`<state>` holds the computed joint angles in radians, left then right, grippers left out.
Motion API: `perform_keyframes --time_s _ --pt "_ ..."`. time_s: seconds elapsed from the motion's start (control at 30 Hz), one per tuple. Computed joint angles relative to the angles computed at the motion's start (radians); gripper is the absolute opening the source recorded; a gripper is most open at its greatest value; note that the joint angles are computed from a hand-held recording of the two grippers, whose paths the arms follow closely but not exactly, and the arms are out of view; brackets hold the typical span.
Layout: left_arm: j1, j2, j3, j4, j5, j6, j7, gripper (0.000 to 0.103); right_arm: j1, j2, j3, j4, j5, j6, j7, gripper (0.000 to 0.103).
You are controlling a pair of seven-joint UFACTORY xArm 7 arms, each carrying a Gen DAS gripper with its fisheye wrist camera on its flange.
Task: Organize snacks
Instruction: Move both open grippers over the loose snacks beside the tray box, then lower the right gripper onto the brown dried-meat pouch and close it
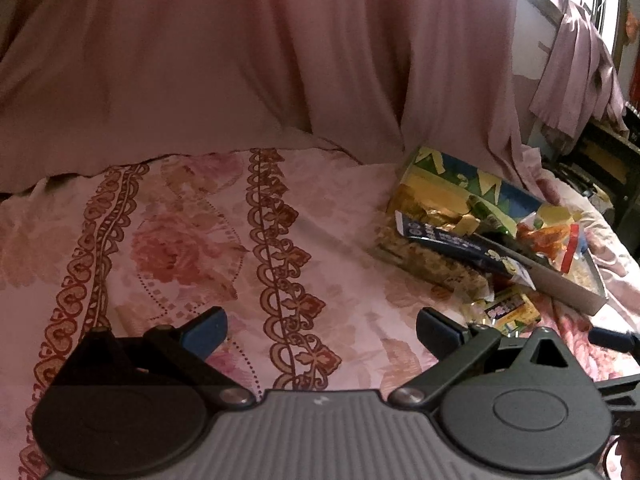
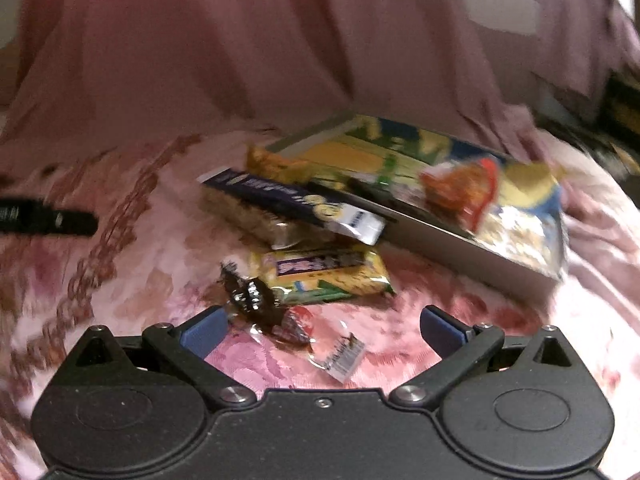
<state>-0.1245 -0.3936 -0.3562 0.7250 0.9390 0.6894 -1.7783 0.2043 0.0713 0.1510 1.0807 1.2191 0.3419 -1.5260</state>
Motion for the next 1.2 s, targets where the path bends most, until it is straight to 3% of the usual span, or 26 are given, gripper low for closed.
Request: perform_keyframes --time_s 0.13,0.27,0.43,0.83,0.93,1.1,1.2 --pt "-0.005 0.009 0.008 0.002 -0.024 0.008 0.018 0.103 0.003 0.024 0.012 0.013 0.021 -0.006 -0.109 0.102" --pt "-0.013 0.020 0.015 0.006 -0.045 0.012 0.038 0.103 -0.003 0.039 0.015 0.018 0.004 0.002 -0.082 0.102" --pt "-0.019 0.027 0.017 0.011 -0.051 0.014 0.057 0.103 -0.004 0.056 0.030 0.028 0.015 0.002 -0.123 0.101" --pt "-0.035 0.068 0.015 0.057 -0.030 0.048 0.065 0.103 -0.027 0.145 0.064 0.105 -0.060 0.069 -0.107 0.086" --pt "-0.048 0.086 0.015 0.081 -0.021 0.069 0.065 0.103 -0.040 0.150 0.067 0.113 -0.074 0.096 -0.090 0.080" --pt "-0.073 0.115 0.020 0.122 -0.007 0.095 0.062 0.103 -0.042 0.128 0.065 0.097 -0.127 0.112 -0.085 0.057" --pt "-0.093 0.133 0.022 0.149 -0.001 0.116 0.070 0.103 -0.038 0.108 0.059 0.078 -0.169 0.113 -0.080 0.052"
